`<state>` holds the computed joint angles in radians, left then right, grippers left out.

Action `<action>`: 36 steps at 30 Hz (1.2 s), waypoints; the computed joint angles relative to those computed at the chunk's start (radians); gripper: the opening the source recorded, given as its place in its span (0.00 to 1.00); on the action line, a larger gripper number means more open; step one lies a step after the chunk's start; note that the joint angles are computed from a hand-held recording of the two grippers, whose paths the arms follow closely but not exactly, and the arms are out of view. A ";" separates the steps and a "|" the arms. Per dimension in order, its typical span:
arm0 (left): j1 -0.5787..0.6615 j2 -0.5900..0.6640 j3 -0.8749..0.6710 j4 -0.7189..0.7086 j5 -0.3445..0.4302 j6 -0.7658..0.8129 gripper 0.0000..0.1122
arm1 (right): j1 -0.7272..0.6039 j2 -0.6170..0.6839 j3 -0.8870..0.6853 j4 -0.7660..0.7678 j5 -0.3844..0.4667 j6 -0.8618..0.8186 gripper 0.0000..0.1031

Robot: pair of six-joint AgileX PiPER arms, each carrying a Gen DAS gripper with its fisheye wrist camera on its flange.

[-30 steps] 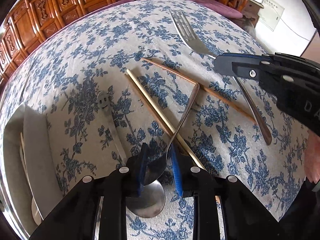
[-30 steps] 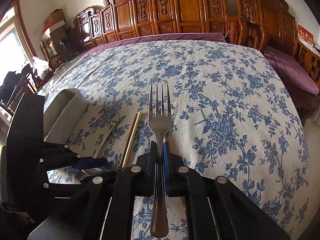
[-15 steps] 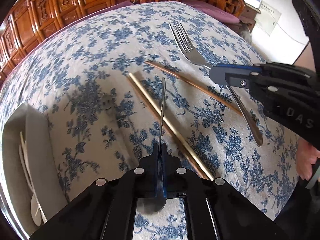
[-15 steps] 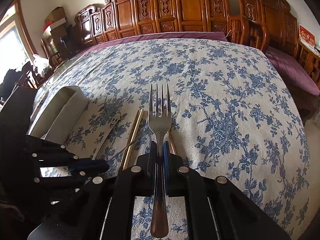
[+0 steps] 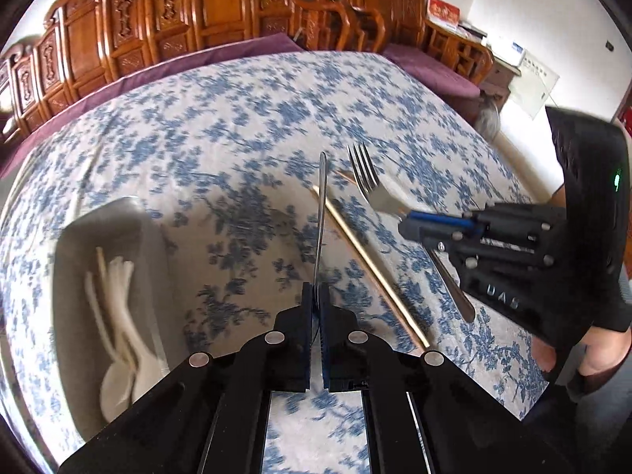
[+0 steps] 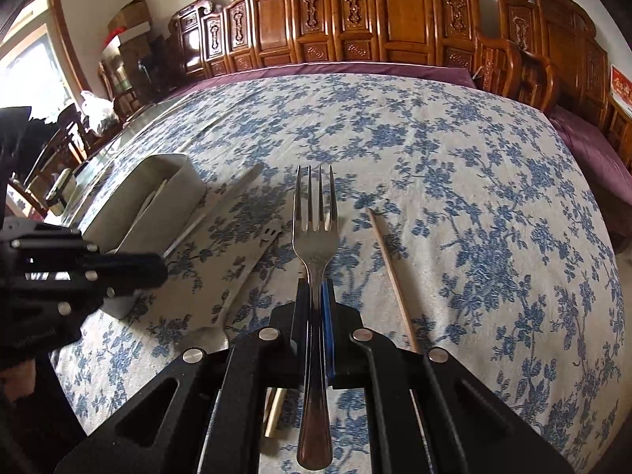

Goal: Organize utensils
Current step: 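Carry the steel spoon into the grey tray and open the left tool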

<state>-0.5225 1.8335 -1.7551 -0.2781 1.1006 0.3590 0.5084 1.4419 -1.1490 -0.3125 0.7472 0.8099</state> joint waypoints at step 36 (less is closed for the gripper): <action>0.367 0.063 0.051 -0.085 -0.056 0.141 0.02 | 0.192 0.212 -0.282 -0.082 0.087 0.060 0.08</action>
